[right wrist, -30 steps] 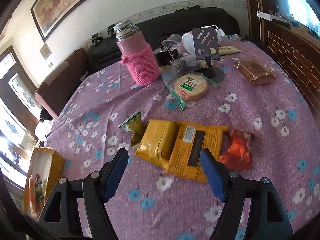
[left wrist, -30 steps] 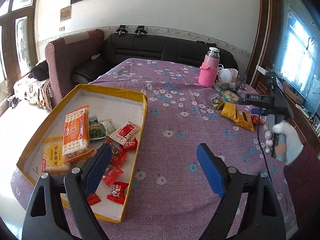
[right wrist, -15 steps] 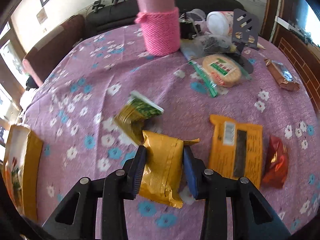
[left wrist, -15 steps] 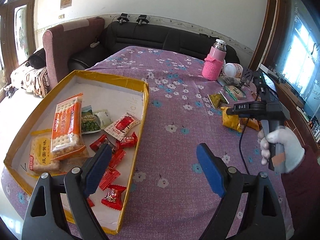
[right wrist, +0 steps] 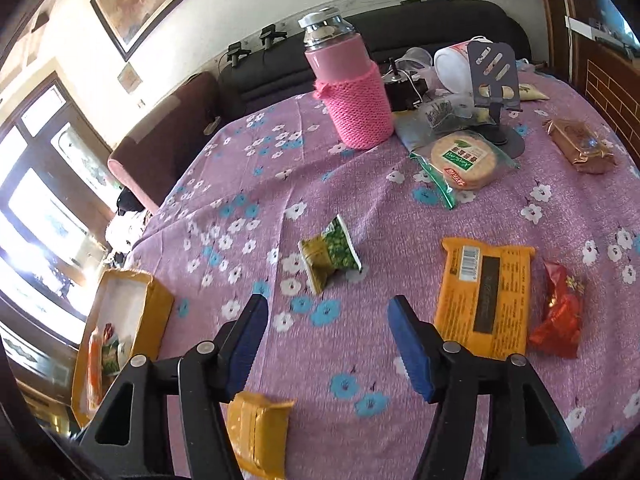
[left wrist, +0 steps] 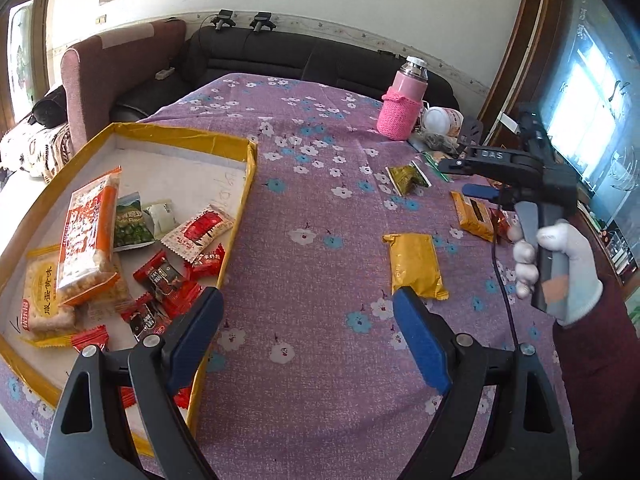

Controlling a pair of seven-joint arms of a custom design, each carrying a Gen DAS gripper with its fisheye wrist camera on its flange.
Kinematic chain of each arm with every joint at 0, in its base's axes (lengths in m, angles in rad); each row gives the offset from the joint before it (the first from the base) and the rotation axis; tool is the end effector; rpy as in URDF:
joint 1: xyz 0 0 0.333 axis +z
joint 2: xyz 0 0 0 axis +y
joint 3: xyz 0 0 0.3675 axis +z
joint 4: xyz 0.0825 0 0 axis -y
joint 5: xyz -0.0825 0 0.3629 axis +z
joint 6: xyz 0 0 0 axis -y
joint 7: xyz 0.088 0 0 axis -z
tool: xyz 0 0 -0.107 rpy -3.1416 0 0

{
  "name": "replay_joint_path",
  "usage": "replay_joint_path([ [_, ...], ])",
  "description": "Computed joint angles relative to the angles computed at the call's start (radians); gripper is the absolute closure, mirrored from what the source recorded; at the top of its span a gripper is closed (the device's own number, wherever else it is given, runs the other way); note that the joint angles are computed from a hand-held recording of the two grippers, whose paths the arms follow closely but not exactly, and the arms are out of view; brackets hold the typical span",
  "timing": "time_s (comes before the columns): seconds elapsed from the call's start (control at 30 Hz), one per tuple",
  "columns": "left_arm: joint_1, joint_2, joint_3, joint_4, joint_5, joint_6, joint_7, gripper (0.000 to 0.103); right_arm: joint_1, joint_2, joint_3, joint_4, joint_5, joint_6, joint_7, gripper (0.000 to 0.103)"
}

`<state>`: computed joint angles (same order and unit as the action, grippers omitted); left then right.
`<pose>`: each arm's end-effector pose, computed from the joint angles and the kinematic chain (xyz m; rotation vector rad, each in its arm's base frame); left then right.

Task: Organize snacks
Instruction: 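Grasp the green pea pack with the right tool while the left tool grasps the yellow pack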

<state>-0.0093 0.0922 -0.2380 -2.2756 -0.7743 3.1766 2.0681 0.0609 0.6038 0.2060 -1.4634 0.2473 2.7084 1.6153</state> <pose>0.5475 -0.0687 0.4610 -1.8688 1.7778 -0.9440 0.7527 0.1531 0.4601 -1.6982 1.7731 -0.2006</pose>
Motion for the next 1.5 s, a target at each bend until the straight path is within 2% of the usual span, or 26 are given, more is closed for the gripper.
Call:
replay_joint_path([
  [0.07,-0.020,-0.003,0.030,-0.006,0.060,-0.002,-0.053,0.016,0.025,0.077,-0.024,0.119,-0.012,-0.059,0.055,0.035],
  [0.17,-0.033,-0.003,0.055,-0.010,0.131,-0.006,-0.115,0.016,0.114,0.187,-0.130,0.306,-0.124,-0.151,0.192,0.036],
  [0.27,-0.035,0.003,0.066,-0.010,0.189,-0.013,-0.158,0.016,0.124,0.284,-0.126,0.463,-0.160,-0.238,0.235,0.036],
  [0.3,-0.032,0.007,0.065,-0.008,0.200,-0.017,-0.166,0.016,0.120,0.313,-0.112,0.510,-0.160,-0.270,0.226,0.039],
  [0.33,-0.027,0.010,0.060,-0.006,0.204,-0.019,-0.169,0.016,0.129,0.320,-0.121,0.523,-0.173,-0.285,0.232,0.055],
  [0.37,-0.021,0.014,0.052,-0.002,0.201,-0.021,-0.167,0.016,0.143,0.308,-0.137,0.500,-0.198,-0.266,0.232,0.059],
  [0.47,0.001,0.025,0.023,0.010,0.178,-0.033,-0.140,0.016,0.131,0.259,-0.116,0.407,-0.204,-0.227,0.192,0.062],
  [0.57,0.016,0.035,-0.003,0.025,0.134,-0.054,-0.100,0.016,0.082,0.165,-0.065,0.229,-0.156,-0.131,0.147,0.062],
  [0.73,-0.044,0.051,0.050,0.035,0.240,-0.059,-0.182,0.016,-0.042,-0.041,0.049,-0.127,-0.020,0.038,-0.002,0.062],
  [0.83,-0.046,0.083,0.037,0.081,0.265,-0.094,-0.191,0.016,-0.141,-0.145,0.138,-0.293,0.117,0.082,-0.146,0.062],
  [0.93,-0.106,0.138,0.086,0.146,0.371,-0.123,-0.271,0.016,-0.200,-0.227,0.185,-0.408,0.256,0.109,-0.276,0.061],
  [1.0,-0.172,0.185,0.150,0.202,0.477,-0.144,-0.355,0.016,-0.206,-0.269,0.185,-0.465,0.314,0.127,-0.330,0.061],
  [1.07,-0.183,0.231,0.151,0.261,0.526,-0.171,-0.383,0.016,-0.191,-0.292,0.167,-0.497,0.344,0.138,-0.356,0.061],
  [1.13,-0.219,0.268,0.186,0.308,0.586,-0.197,-0.438,0.016,-0.185,-0.309,0.158,-0.522,0.390,0.140,-0.393,0.061],
  [1.33,-0.269,0.335,0.234,0.394,0.717,-0.267,-0.543,0.016,-0.153,-0.334,0.125,-0.554,0.504,0.144,-0.504,0.061],
  [1.4,-0.267,0.351,0.228,0.414,0.743,-0.295,-0.546,0.016,-0.137,-0.336,0.114,-0.555,0.539,0.142,-0.532,0.061],
  [1.43,-0.289,0.351,0.251,0.404,0.788,-0.270,-0.570,0.019,-0.129,-0.336,0.107,-0.553,0.554,0.137,-0.545,0.061],
  [1.5,-0.287,0.345,0.249,0.386,0.810,-0.241,-0.577,0.039,-0.112,-0.338,0.096,-0.555,0.586,0.132,-0.576,0.061],
])
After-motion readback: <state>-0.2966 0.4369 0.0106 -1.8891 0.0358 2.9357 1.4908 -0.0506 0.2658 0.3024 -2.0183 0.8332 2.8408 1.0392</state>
